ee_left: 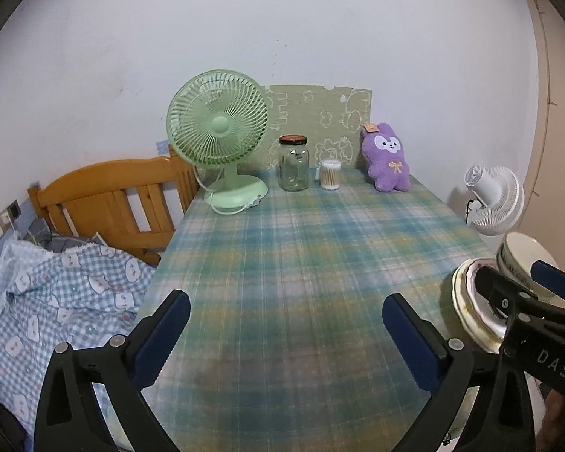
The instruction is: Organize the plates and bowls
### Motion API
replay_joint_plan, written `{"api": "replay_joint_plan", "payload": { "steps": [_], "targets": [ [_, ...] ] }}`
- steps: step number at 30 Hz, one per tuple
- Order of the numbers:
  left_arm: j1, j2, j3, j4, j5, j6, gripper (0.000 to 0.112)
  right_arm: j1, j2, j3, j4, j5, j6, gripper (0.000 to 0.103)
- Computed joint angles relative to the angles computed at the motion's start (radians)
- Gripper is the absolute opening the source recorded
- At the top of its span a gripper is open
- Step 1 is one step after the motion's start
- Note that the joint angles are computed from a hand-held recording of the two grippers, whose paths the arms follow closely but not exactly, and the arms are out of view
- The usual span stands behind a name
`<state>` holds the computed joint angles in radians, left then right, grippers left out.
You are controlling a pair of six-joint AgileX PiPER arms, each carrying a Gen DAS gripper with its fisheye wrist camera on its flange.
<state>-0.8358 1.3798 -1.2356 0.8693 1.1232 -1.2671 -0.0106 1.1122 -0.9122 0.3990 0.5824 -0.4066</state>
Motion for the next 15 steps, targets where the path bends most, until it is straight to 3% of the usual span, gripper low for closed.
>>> {"api": "replay_joint_plan", "payload": {
  "steps": [7, 15],
  "targets": [
    [-0.079, -0.031, 0.114, 0.079, 0.019, -0.160, 0.103, -0.045, -0.067, 0.151, 0.175, -0.066, -0.203, 0.088],
    [-0.099, -0.038, 0.132, 0.120, 0.031, -0.194, 0.103, -0.056, -0.075, 0.172, 0.233, -0.089, -0.244, 0.088]
  ]
}}
